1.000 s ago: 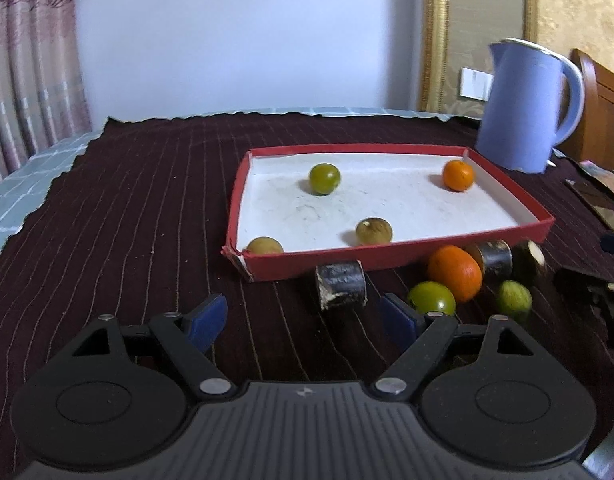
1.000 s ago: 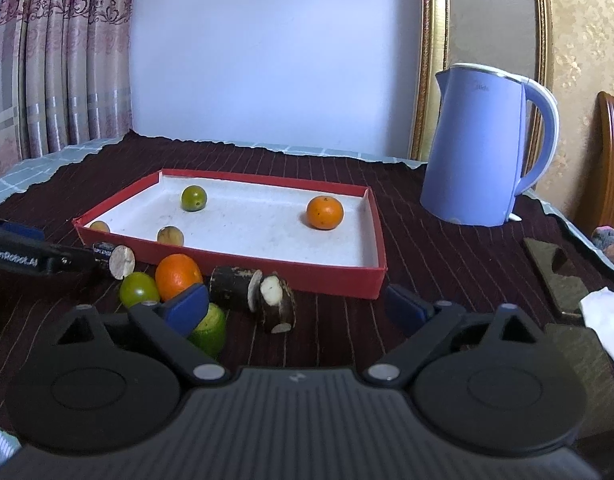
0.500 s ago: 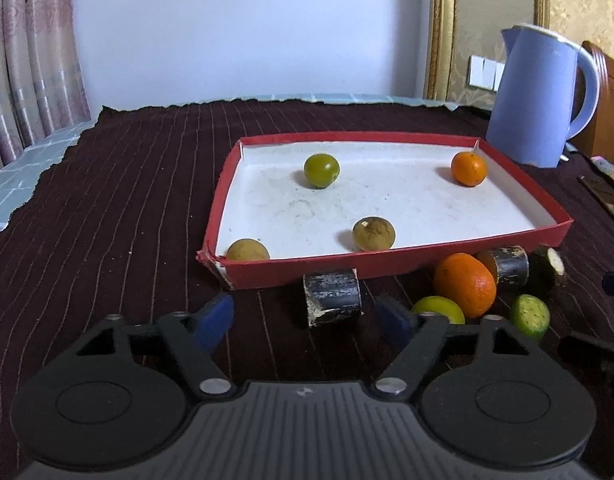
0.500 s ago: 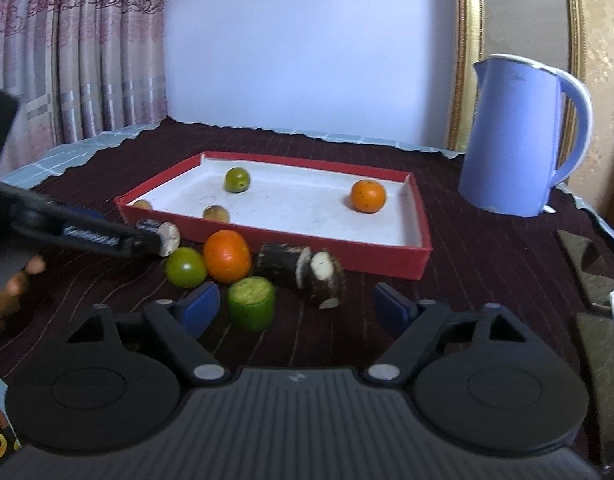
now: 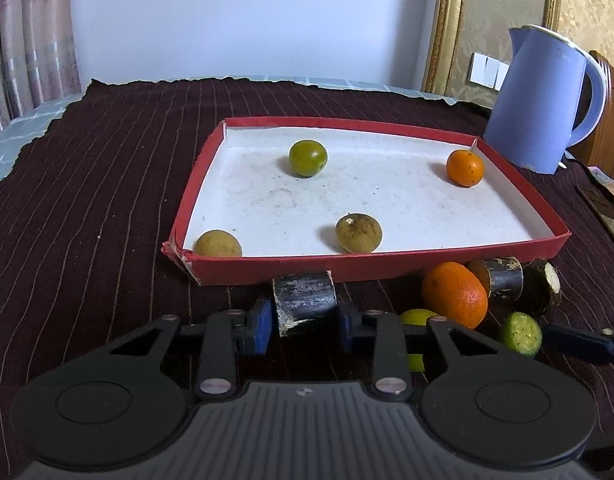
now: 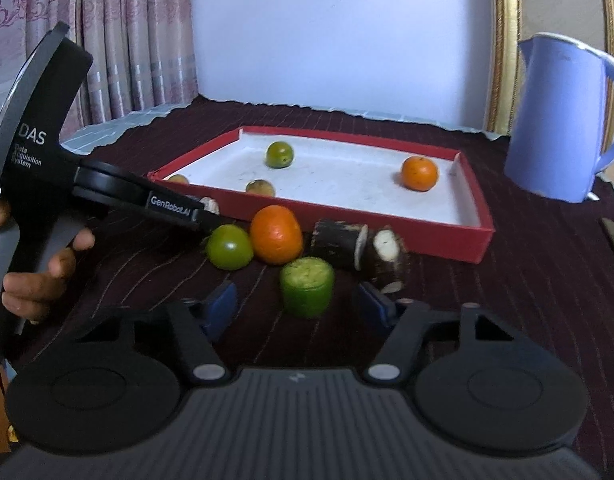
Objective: Organize fruits
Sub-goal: 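Grasp the dark eggplant piece with the left tool while the right tool grasps the green cucumber piece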
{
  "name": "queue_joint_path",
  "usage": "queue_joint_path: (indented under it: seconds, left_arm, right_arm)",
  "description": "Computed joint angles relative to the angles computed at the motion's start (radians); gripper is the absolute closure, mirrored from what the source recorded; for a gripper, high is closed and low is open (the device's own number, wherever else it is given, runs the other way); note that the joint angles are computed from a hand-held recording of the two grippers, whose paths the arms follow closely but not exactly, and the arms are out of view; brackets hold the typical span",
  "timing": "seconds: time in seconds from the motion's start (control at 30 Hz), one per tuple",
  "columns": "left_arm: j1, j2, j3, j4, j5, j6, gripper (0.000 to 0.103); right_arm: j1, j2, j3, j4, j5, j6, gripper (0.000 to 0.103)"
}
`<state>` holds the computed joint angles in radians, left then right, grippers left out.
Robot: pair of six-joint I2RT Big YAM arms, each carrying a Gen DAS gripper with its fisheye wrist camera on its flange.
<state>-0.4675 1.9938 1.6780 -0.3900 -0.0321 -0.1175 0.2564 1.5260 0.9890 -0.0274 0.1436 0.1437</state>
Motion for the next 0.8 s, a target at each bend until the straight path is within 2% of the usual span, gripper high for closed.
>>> queue_joint_path:
  seconds: [0.1,0.17,0.23,0.3,0.33,0.43,0.8]
  left_arm:
    - [0.002,-0.008,-0.007,0.002,0.004,-0.002,0.072]
    - [0.002,-0.013,-0.011,0.003,0.002,-0.001,0.073]
    - [0.002,-0.016,-0.013,0.004,-0.002,-0.004,0.073]
    - [0.001,-0.023,-0.020,0.013,-0.003,-0.003,0.073]
    - [0.000,-0.025,-0.022,0.016,-0.008,-0.002,0.073]
    - [-0.004,-0.033,-0.030,0.025,-0.022,0.001,0.073]
    - [-0.018,-0.060,-0.047,0.043,-0.047,0.018,0.073]
  right_arm:
    - [-0.001,0.022,0.023,-0.017,-0.010,0.000,0.051]
    - [0.001,0.032,0.032,-0.018,0.001,-0.003,0.052]
    - [0.000,0.037,0.035,-0.016,0.015,-0.001,0.058]
    - [-0.003,0.036,0.035,-0.018,0.032,0.011,0.073]
    - [-0.008,0.034,0.033,-0.015,0.028,0.021,0.074]
    - [-0.018,0.033,0.027,-0.005,0.008,0.047,0.075]
    - [0.004,-0.005,0.012,0.021,0.065,0.022,0.075]
